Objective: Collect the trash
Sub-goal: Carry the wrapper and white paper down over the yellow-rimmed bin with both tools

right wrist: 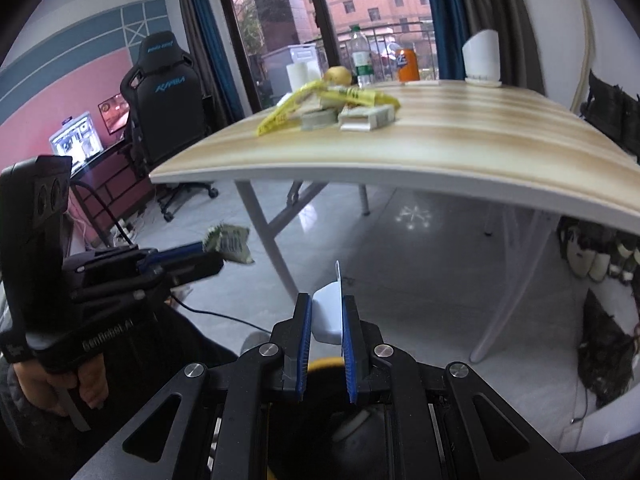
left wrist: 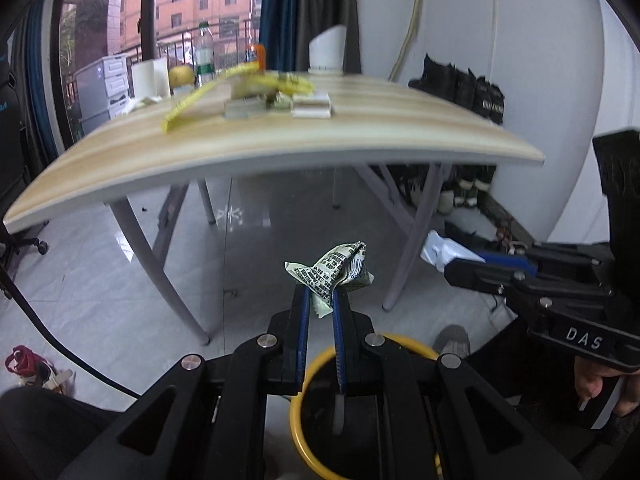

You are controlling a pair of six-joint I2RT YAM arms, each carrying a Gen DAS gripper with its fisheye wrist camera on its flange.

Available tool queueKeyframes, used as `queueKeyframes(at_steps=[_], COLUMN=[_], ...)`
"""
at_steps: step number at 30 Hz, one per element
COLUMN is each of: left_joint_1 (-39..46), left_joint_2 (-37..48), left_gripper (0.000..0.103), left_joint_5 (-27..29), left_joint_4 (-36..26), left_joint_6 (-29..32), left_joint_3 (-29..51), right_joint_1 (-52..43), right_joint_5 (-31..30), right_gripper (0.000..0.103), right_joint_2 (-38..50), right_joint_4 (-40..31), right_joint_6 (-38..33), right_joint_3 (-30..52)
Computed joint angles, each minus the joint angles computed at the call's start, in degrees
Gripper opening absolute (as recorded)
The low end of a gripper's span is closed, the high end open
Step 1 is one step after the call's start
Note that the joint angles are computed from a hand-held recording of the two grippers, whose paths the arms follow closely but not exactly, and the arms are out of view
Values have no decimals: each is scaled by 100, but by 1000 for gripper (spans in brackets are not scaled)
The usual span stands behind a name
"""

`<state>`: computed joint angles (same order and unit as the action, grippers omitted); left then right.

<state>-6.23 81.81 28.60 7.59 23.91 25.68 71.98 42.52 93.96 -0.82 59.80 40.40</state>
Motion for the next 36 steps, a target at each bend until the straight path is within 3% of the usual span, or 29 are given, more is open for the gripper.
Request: queueKeyframes(at_steps=[10, 17, 36], left_joint_1=[-576, -798, -1325], left_joint_2=[599, 974, 2058], left_gripper=[7, 7, 7], left_joint_5=[-612, -845, -1648], left_joint_4=[-51, -151, -478], left_joint_6=[-47, -106, -188], left_joint_3=[-6, 115, 475], right_joint_1=[-92, -389, -816], right_joint_5=[-485, -1176, -2435], right_gripper=[13, 13, 13], right_joint_2=[499, 879, 1703], right_joint_4=[335, 860, 748], right_joint_6=[388, 637, 1040], right_joint_3=[-123, -320, -6])
